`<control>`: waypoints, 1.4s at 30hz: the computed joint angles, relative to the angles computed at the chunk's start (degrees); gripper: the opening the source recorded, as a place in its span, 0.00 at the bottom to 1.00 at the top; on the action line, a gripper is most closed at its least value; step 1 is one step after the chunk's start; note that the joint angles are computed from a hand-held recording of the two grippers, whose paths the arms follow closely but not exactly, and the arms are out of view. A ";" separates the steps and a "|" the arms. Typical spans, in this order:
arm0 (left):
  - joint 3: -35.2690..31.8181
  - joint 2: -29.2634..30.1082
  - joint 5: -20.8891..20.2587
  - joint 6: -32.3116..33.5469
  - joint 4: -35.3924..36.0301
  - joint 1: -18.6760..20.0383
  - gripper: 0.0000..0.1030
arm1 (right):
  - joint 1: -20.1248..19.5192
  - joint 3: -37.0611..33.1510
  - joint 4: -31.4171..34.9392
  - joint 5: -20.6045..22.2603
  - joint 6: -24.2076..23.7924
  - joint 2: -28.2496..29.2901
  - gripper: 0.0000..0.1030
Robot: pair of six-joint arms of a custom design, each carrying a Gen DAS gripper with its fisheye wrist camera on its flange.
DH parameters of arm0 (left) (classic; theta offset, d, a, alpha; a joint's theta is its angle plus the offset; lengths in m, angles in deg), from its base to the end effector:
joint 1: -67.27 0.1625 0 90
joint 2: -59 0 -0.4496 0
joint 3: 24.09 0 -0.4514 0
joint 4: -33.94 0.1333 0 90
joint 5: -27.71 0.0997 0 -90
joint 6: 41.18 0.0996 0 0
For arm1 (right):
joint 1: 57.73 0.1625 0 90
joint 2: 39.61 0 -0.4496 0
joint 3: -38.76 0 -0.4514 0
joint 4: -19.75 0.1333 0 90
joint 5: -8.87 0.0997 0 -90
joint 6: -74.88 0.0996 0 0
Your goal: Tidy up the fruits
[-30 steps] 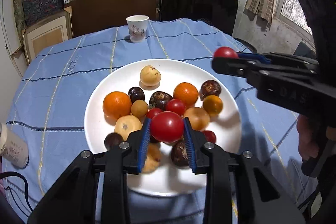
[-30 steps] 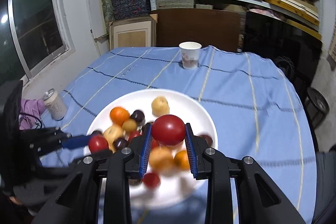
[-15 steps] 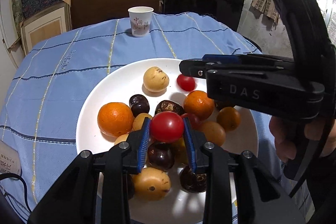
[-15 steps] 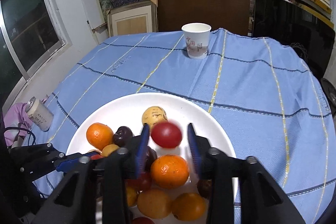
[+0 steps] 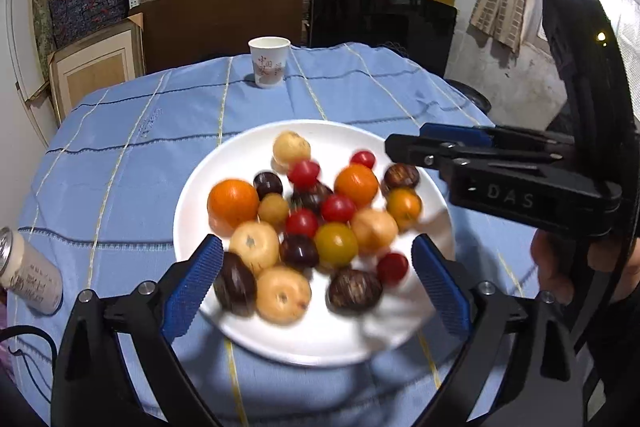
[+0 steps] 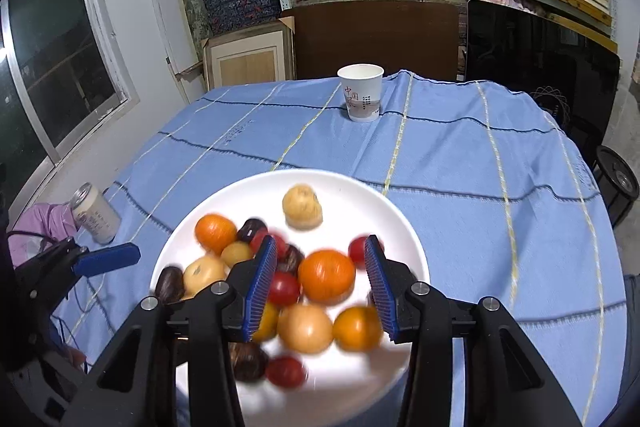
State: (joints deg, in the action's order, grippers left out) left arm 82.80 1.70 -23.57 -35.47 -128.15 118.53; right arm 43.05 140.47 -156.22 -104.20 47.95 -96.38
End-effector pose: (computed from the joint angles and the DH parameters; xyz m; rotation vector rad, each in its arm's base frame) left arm -0.2588 -0.6351 0.1635 0.7861 2.3872 -0.7286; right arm 0.2238 -0.6713 0.2160 0.6322 -2.4468 0.8613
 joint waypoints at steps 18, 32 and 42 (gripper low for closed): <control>25.27 -20.90 11.39 -17.81 7.54 -12.42 0.95 | 4.26 30.01 -16.94 -4.92 4.68 -16.24 0.85; 36.56 -43.08 21.96 -48.77 35.06 -31.81 0.95 | 16.85 41.62 -25.49 -13.83 7.63 -24.27 0.96; 36.29 -44.66 23.33 -53.85 40.62 -32.81 0.95 | 18.70 42.30 -27.27 -16.06 7.53 -23.56 0.96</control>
State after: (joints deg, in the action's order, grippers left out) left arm 119.09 -42.96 -0.24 -89.33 -87.53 85.72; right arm 61.75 182.77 -183.49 -120.26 55.48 -119.93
